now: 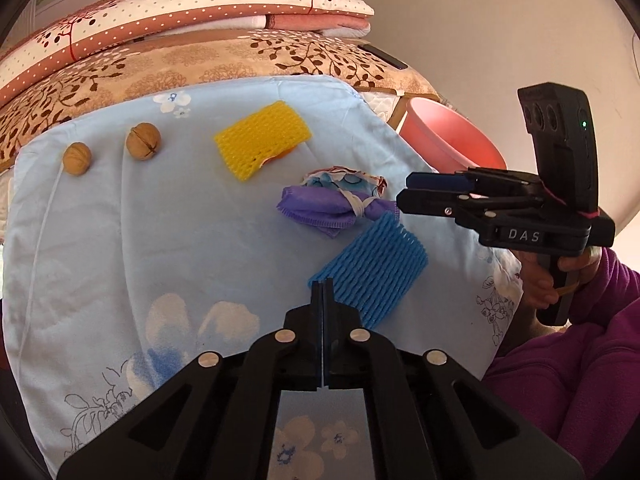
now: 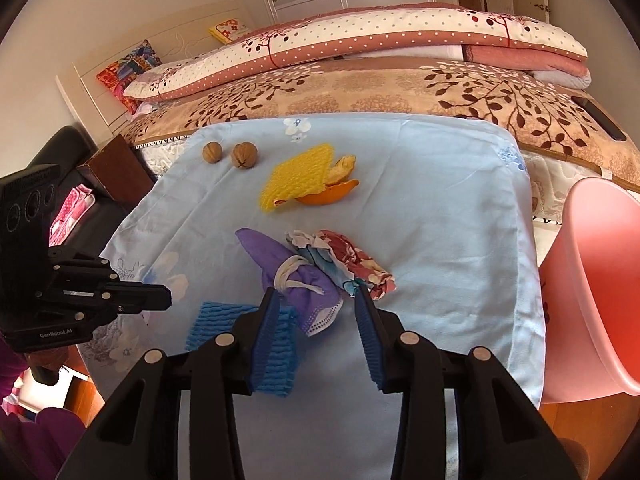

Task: Collect trash
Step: 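Grasp the blue foam mesh with the left tool while the right tool grasps the purple cloth bundle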

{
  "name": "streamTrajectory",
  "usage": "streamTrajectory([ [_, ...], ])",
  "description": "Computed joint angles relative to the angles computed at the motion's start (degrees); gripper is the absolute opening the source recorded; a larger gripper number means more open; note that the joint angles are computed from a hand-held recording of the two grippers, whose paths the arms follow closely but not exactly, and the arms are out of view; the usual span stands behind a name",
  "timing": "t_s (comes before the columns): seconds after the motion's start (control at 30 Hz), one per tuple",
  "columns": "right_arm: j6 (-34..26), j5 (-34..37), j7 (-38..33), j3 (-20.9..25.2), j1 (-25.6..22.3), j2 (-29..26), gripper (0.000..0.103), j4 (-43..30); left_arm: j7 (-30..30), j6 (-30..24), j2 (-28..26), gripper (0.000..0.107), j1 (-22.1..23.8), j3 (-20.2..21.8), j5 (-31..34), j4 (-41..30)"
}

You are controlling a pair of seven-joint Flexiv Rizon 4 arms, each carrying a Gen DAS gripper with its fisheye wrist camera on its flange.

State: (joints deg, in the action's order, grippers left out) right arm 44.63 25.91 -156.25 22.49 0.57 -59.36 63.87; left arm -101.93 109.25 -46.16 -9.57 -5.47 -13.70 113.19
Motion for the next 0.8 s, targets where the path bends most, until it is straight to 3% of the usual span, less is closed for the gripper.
streamTrajectory([
  [0.13, -1.30, -1.43, 1.84, -0.84, 1.87, -0.83, 0.032, -0.87, 0.23, -0.73, 0.61, 0.003, 0.30, -0.25, 0.37, -0.20],
  [0.23, 0.69, -2.84, 2.26, -1.76, 3.59, -0.93, 0.031, -0.03, 0.42, -0.77, 0.36, 0.033, 1.81, -1.79, 1.32, -0.50],
  [0.27, 1.40, -3.42, 2.55, -2.07, 4.03, -0.97, 0.028, 0.38, 0.37, -0.75, 0.15, 0.037, 2.54, -2.54, 1.70, -0.66],
  [0.43, 3.59, -4.69, 0.74, -0.95, 3.00, 0.19, 0.019, 2.95, 1.54, -3.03, -0.99, 0.038, 3.39, -3.38, 2.59, -2.76],
  [0.5, 2.18, -4.63, 1.90, -0.85, 2.24, 0.30, 0.000, 2.35, 3.02, -4.70, -1.63, 0.038, 3.63, -3.65, 3.17, -4.42],
  [0.8, -3.86, -2.27, 6.26, -1.03, -0.93, -0.42, 0.000, -2.48, 12.16, -16.60, -5.29, 0.038, 1.11, -0.83, 2.94, -14.33],
])
